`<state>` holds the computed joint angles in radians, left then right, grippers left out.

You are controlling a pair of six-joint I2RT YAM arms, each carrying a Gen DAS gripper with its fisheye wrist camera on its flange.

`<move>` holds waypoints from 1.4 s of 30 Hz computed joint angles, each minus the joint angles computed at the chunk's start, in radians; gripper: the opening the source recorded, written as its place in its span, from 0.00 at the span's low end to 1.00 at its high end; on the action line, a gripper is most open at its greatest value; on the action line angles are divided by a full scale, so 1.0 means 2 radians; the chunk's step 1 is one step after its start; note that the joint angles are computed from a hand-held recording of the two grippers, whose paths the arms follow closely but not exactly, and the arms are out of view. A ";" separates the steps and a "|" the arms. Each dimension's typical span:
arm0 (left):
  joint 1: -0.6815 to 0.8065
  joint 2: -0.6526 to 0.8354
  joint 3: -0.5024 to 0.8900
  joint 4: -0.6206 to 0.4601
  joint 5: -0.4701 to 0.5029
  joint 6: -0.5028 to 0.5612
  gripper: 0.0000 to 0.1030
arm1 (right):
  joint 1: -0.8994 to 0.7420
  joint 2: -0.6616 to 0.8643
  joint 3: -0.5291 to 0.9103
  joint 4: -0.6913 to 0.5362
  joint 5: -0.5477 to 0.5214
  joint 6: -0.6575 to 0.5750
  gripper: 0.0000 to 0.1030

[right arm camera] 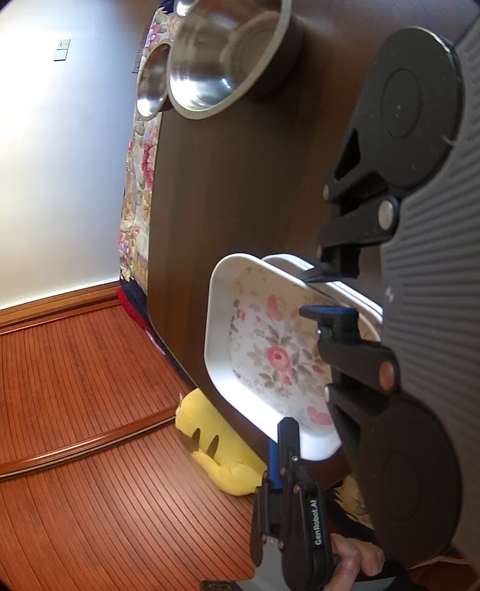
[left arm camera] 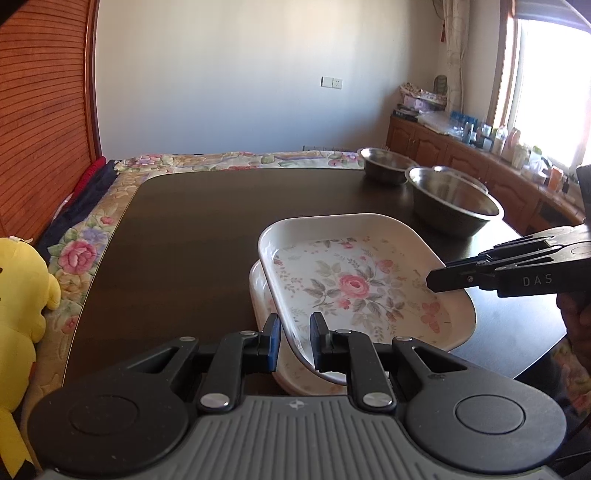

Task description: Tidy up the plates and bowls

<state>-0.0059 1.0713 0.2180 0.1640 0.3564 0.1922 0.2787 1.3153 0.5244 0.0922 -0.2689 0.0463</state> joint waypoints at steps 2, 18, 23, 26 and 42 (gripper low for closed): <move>0.006 0.008 0.002 0.003 0.006 0.004 0.18 | -0.001 0.006 0.001 -0.001 -0.003 0.001 0.14; -0.011 0.010 -0.006 0.017 -0.016 -0.010 0.18 | 0.005 0.009 -0.004 0.008 0.001 0.005 0.15; -0.015 0.013 -0.004 0.020 -0.026 -0.010 0.18 | -0.002 0.015 -0.001 0.008 -0.009 0.007 0.15; -0.017 0.022 -0.007 0.030 -0.031 -0.012 0.18 | 0.001 0.015 -0.003 0.013 -0.005 0.008 0.15; -0.018 0.023 -0.008 0.044 -0.044 -0.017 0.31 | -0.009 -0.023 -0.032 0.038 -0.011 0.012 0.15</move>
<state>-0.0410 1.1174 0.2012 0.2528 0.2686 0.1583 0.2603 1.2687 0.4604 0.1679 -0.2904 0.0696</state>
